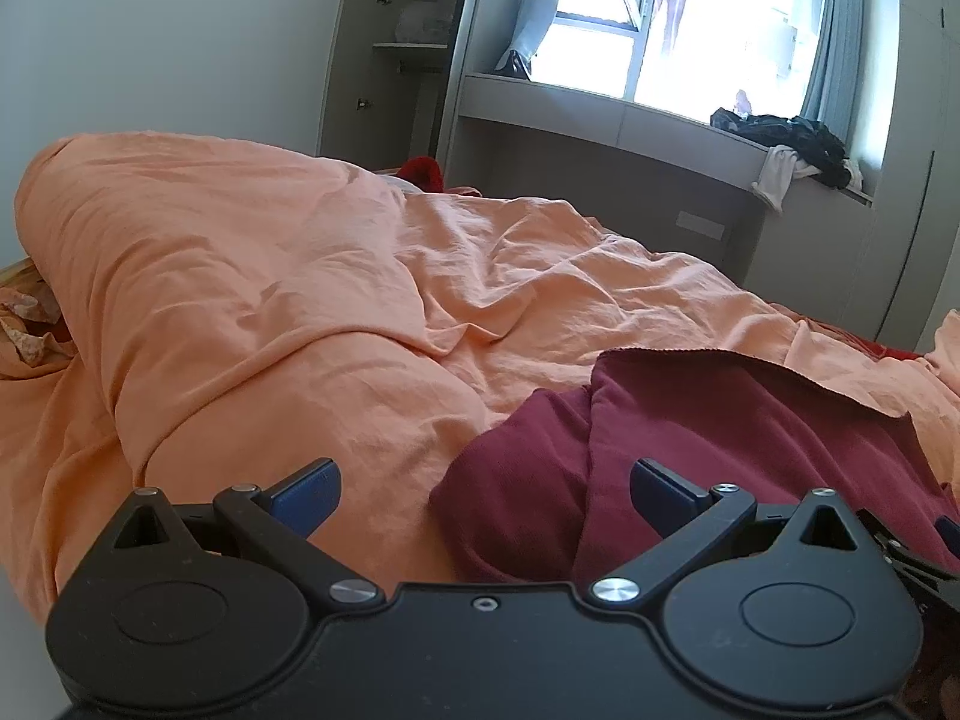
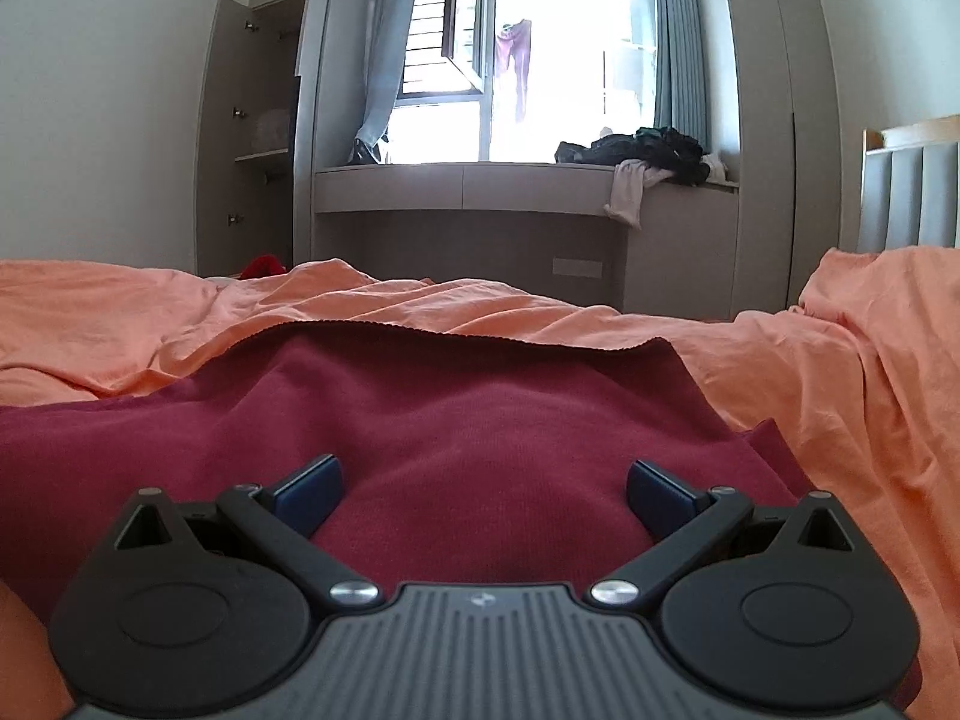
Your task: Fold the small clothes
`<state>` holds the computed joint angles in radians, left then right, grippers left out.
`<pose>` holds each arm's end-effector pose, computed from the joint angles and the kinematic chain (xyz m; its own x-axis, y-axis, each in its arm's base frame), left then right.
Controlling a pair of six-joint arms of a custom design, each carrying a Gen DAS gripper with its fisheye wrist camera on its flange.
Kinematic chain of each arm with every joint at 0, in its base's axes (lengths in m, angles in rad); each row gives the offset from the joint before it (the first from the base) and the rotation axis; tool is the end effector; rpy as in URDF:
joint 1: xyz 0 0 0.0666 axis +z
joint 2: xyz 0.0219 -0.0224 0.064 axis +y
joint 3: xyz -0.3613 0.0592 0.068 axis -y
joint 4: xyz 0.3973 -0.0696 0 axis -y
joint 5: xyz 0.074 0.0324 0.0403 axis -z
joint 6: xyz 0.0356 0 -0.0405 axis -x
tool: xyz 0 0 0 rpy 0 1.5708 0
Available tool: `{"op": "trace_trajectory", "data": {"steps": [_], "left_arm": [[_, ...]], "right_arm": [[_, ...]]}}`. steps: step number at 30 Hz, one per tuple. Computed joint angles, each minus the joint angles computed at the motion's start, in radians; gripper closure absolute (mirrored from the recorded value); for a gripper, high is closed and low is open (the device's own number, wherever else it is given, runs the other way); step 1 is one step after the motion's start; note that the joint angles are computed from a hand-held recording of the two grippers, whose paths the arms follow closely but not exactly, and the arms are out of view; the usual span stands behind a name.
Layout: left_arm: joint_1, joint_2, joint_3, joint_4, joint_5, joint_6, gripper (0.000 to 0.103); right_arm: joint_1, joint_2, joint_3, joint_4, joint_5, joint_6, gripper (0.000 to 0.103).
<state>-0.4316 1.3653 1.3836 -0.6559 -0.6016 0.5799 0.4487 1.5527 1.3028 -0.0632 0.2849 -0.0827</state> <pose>0.4578 -0.1891 0.4438 -0.4149 -0.3062 -0.8568 -0.3533 0.9220 -0.1585 0.5191 0.2384 0.3613 -0.2911 -0.0521 -0.9553 -0.1519 0.9884 -0.0077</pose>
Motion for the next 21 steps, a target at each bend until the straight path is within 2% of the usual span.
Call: {"op": "trace_trajectory", "data": {"steps": [4,7,12,14,17,19,21], "left_arm": [[-0.011,-0.028,-0.035,0.020,0.023,0.014,0.001],[-0.012,-0.062,-0.071,0.044,0.083,0.026,0.001],[0.013,-0.073,-0.056,-0.011,0.260,0.122,0.001],[0.022,-0.066,-0.048,-0.019,0.341,0.160,0.001],[0.029,-0.039,-0.029,-0.015,0.421,0.198,0.001],[0.031,-0.004,0.001,-0.030,0.449,0.221,0.001],[0.025,0.028,0.029,-0.043,0.414,0.238,0.001]], "right_arm": [[-0.003,0.001,0.010,-0.020,-0.008,-0.004,0.000],[0.000,0.005,0.019,-0.029,-0.004,-0.001,0.000],[-0.002,0.008,0.033,-0.050,-0.015,0.003,0.000],[-0.005,0.010,0.036,-0.054,-0.025,0.003,0.000],[-0.011,0.010,0.037,-0.056,-0.042,0.004,0.000],[-0.015,0.009,0.037,-0.057,-0.051,0.007,0.000],[-0.015,0.009,0.039,-0.061,-0.054,0.009,0.000]]}}
